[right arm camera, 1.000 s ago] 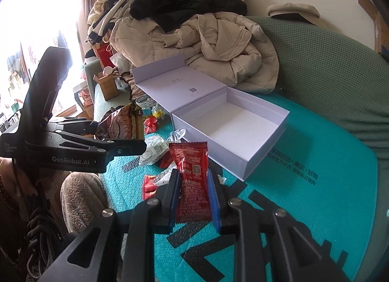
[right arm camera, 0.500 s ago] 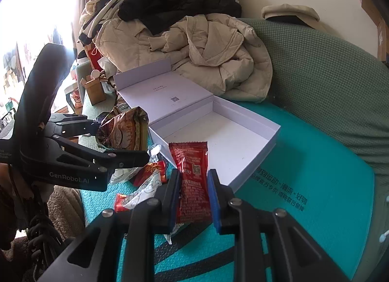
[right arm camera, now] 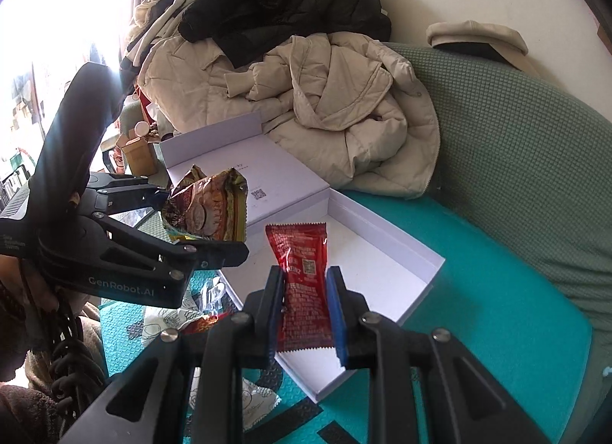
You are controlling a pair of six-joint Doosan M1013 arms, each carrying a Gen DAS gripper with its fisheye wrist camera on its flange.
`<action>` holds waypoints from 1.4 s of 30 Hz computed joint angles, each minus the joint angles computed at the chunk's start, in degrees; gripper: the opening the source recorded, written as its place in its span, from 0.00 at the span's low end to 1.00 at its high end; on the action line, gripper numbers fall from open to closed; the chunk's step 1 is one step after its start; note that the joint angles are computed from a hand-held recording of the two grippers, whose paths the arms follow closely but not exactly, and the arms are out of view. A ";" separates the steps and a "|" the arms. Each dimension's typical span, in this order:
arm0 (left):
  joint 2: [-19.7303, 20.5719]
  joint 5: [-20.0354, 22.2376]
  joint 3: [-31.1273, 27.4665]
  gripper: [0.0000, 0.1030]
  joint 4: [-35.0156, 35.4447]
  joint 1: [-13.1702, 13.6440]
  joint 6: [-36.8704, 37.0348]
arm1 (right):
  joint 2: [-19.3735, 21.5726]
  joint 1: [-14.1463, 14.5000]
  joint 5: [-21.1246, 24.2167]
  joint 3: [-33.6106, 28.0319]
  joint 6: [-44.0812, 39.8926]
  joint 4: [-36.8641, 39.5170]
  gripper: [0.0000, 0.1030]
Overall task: Organize objects
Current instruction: 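Move both tools with their snacks over the inside of the white box, then open the right tool to drop the red packet into the box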
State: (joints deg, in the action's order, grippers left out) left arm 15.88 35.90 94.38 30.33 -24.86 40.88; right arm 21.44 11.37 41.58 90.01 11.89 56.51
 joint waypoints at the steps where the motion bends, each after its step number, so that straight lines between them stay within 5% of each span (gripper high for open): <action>1: 0.27 0.05 -0.37 0.70 0.35 0.10 0.02 | 0.32 0.07 0.10 -0.50 -0.56 0.47 0.22; 19: 6.32 -0.25 -6.18 0.70 -2.10 3.41 2.73 | 10.60 0.71 7.08 -13.59 0.47 0.51 0.22; 42: 16.84 9.58 -17.33 0.71 -4.67 2.71 14.00 | 16.46 0.13 6.60 -18.68 13.87 -8.86 0.22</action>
State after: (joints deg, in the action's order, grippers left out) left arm 32.72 45.48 77.05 25.66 -22.15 54.88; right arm 37.90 11.50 48.17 71.33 25.76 47.65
